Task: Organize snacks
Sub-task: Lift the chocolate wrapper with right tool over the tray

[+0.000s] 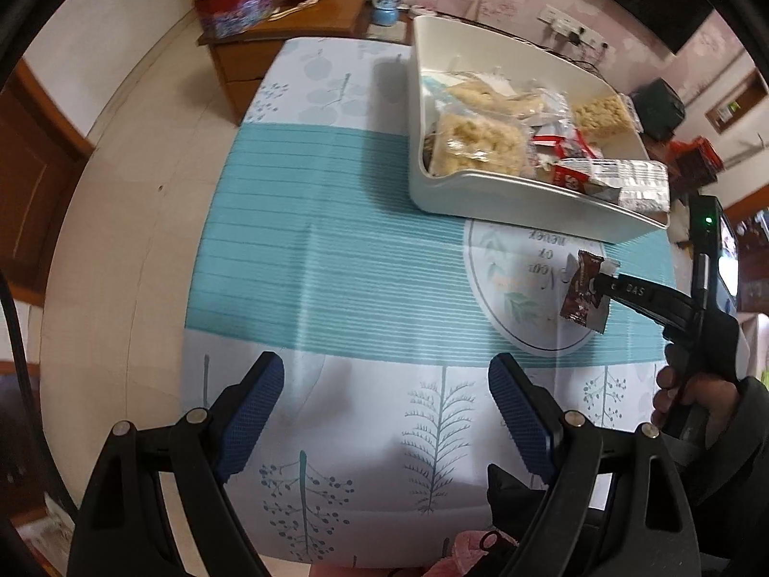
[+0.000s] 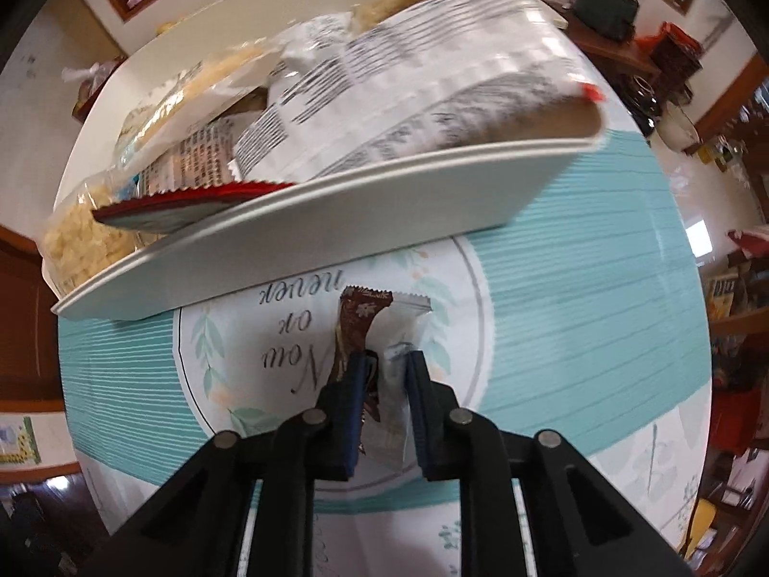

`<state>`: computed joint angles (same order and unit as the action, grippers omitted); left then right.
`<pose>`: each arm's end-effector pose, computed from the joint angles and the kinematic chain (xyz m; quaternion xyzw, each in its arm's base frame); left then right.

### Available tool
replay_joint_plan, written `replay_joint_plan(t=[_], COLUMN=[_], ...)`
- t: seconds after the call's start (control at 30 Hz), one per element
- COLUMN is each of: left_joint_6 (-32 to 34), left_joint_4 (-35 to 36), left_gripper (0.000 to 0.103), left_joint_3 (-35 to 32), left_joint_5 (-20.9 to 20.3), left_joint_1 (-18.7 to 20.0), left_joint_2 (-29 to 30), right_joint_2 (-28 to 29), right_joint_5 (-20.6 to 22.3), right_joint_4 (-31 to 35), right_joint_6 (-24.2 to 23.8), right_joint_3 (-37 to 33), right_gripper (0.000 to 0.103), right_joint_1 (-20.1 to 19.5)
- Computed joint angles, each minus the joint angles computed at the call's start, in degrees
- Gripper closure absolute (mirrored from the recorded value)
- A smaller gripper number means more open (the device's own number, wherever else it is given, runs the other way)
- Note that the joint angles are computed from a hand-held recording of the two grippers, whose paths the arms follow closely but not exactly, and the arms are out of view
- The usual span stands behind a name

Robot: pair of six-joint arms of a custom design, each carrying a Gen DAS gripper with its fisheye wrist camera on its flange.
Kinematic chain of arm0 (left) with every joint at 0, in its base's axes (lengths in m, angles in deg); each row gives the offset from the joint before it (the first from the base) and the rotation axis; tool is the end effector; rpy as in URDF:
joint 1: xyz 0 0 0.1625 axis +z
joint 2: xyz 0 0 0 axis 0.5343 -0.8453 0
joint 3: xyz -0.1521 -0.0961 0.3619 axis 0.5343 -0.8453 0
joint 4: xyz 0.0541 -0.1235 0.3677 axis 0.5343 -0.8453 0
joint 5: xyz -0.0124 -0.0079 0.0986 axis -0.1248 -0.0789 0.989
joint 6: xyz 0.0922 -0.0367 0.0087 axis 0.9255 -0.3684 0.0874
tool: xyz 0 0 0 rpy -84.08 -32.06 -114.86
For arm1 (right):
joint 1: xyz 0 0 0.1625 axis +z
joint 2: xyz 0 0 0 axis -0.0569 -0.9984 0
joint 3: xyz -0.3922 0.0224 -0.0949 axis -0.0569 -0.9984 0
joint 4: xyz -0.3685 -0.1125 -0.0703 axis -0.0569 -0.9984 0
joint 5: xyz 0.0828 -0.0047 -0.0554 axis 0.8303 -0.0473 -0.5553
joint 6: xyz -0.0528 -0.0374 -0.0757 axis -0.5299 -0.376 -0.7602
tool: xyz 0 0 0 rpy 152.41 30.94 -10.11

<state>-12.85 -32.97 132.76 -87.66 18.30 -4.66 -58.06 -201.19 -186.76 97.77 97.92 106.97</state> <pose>-0.1697 -0.5146 0.1959 -0.0631 0.9357 -0.1567 0.3096 0.2081 -0.5887 0.0908 -0.0060 -0.9235 0.0974 0.3711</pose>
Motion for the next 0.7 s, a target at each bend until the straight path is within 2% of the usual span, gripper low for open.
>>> replay_joint_plan(t=[0.2, 0.3, 0.47, 0.7], left_joint_6=[5.93, 9.57, 14.17, 18.7], left_joint_4=[-2.41, -4.17, -6.06, -9.47], left_gripper=[0.017, 0.017, 0.017, 0.017], left_joint_3=[-0.95, -1.43, -1.85, -0.65], left_joint_5=[-1.08, -2.25, -3.76, -5.33], left_joint_1=[0.49, 1.32, 2.17, 3.05], left_joint_2=[0.68, 1.18, 1.57, 0.28], right_joint_2=[-4.61, -6.7, -8.15, -5.28], right_joint_5=[-0.62, -2.15, -4.88, -4.72], right_joint_4=[1.74, 0.5, -3.63, -15.44], right_joint_6=[5.73, 7.42, 6.03, 0.34], right_joint_3=[1.72, 3.04, 2.31, -0.32], right_gripper=[0.089, 0.089, 0.089, 0.089], right_joint_1=[1.14, 2.49, 3.49, 4.94])
